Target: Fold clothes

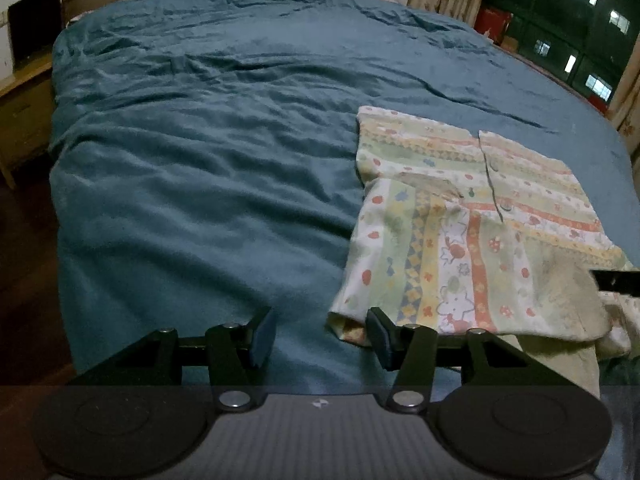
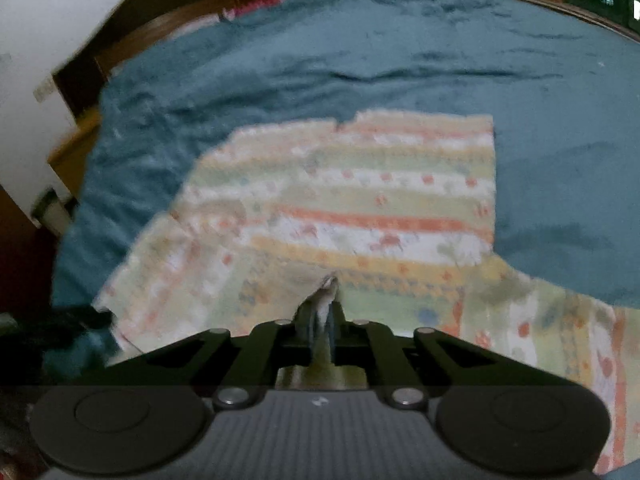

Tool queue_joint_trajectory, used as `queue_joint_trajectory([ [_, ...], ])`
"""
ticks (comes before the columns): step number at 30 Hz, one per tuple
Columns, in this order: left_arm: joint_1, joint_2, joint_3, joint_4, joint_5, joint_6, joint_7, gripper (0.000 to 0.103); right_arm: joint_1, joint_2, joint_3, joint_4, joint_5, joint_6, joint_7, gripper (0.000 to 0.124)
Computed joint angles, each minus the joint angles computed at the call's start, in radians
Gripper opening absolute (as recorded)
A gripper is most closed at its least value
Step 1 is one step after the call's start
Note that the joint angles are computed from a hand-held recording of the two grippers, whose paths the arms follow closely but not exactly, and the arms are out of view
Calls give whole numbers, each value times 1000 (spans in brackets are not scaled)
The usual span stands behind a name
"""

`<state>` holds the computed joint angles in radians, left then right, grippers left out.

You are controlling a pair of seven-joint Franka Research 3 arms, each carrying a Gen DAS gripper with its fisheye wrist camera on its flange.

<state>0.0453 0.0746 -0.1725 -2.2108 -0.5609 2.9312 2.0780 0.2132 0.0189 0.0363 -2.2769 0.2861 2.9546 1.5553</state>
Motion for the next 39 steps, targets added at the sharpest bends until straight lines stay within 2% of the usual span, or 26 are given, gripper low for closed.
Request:
queue_joint_trajectory([
  [2, 3, -10, -3, 6, -26, -7, 28, 54, 0, -13, -7, -21, -85, 22, 54, 11],
  [4, -1, -15, -4, 16, -49, -10, 50, 59, 2, -33, -1, -41, -89, 62, 23, 12],
  [6, -10, -18, -9, 24, -91, -8, 89, 67, 23, -42, 6, -44, 24, 84, -124, 20],
  [8, -22, -19, -12, 28, -110, 0, 108, 80, 49, -37, 11, -26, 189, 62, -318, 23],
  [9, -28, -20, -14, 29, -118, 4, 115, 81, 55, -32, 15, -19, 230, 51, -376, 23],
  [14, -53, -22, -23, 29, -173, 12, 174, 99, 46, -10, 18, -13, 158, -17, -359, 23],
  [16, -62, -25, -27, 26, -204, 23, 201, 103, 40, -28, 16, -38, 148, -12, -358, 27],
  [18, -71, -26, -28, 29, -223, 18, 211, 103, 35, -63, 14, -74, 134, 8, -346, 34],
  [21, -86, -22, -31, 36, -232, 17, 215, 103, 11, -119, 12, -135, 71, 42, -281, 34],
  [25, -105, -18, -41, 37, -223, 39, 213, 103, -103, -193, 54, -224, -118, 80, -76, 38],
  [30, -121, -18, -66, 21, -248, 124, 259, 103, -323, -268, 151, -307, -347, 85, 185, 39],
  [34, -130, -23, -61, 16, -173, 117, 190, 103, -456, -306, 190, -347, -461, 84, 334, 43],
  [39, -140, -29, -42, 6, -22, 95, 36, 103, -629, -321, 255, -378, -590, 104, 501, 49],
])
